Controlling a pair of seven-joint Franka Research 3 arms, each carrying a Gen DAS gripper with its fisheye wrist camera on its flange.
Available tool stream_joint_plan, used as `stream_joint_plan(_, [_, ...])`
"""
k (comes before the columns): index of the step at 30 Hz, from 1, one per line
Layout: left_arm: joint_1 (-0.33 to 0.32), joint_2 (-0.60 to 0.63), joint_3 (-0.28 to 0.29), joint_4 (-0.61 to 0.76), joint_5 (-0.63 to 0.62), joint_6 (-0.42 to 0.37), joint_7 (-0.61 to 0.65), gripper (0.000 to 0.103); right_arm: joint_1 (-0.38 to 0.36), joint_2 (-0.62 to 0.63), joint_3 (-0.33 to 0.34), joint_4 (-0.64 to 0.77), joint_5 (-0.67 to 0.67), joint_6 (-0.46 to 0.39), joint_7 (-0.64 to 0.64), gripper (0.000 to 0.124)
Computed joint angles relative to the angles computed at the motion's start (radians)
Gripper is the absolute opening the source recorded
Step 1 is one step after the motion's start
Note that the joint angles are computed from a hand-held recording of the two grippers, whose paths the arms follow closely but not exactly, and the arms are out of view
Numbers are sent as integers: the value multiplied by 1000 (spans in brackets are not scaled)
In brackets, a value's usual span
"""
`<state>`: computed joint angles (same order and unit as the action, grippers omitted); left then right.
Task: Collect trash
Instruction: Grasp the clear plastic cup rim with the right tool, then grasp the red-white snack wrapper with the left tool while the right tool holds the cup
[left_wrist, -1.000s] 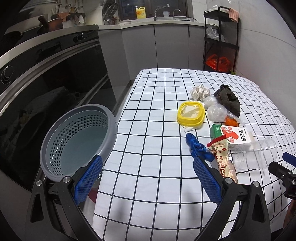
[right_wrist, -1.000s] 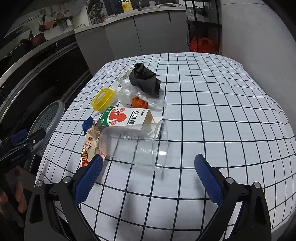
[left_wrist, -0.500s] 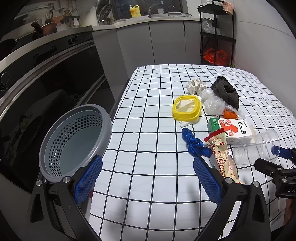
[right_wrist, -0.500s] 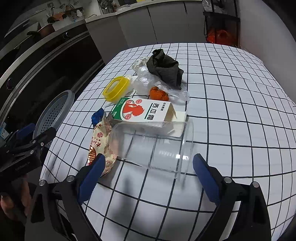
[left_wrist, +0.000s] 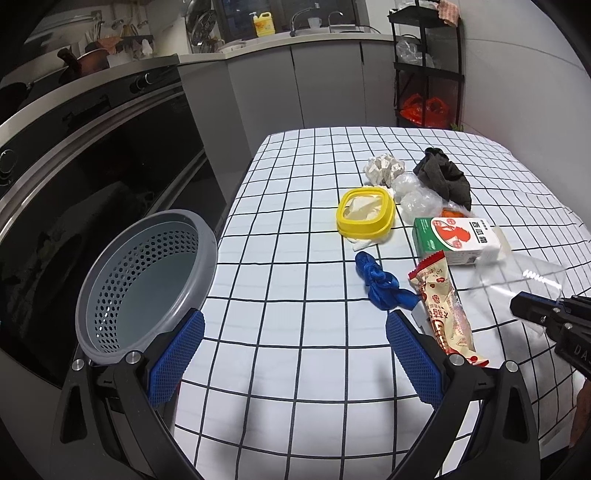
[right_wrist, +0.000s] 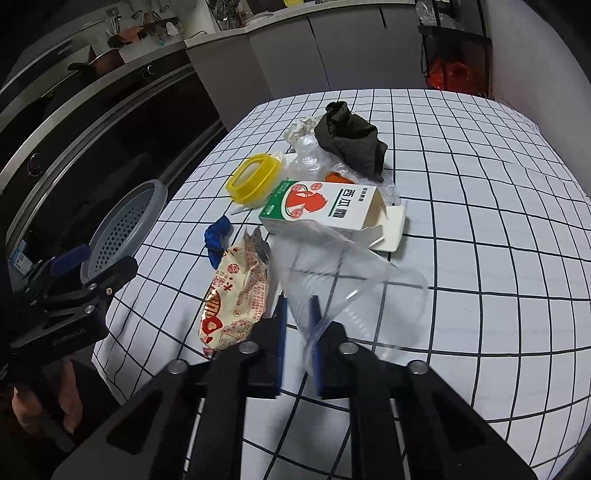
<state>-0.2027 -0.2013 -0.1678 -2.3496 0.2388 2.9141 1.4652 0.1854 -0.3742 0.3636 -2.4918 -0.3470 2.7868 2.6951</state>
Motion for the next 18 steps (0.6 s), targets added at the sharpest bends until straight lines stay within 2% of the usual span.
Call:
stream_joint_plan(5, [-26,-1,11,-9,-45,1,37,97,-17,-51,27,-23,-10,-1,42,4])
stream_joint_plan(9, [-78,7,35,-5,-150,-16,116,97,-48,-104,68,-35,-36,-26,89,4])
stream_joint_plan(12, [-109,28,38,16,-235,-59,177,97,-67,-138,89,-41,-52,-46,116,4])
stream_joint_plan(17, [-98,62,-12,37,-227,-93,161,97,-72,-160,97,-43,-60,-65,127,4])
stream_joint_plan(18, [-108,72,-12,45,-258,-102,174,97,-71,-162,96,-43,-60,-67,126,4])
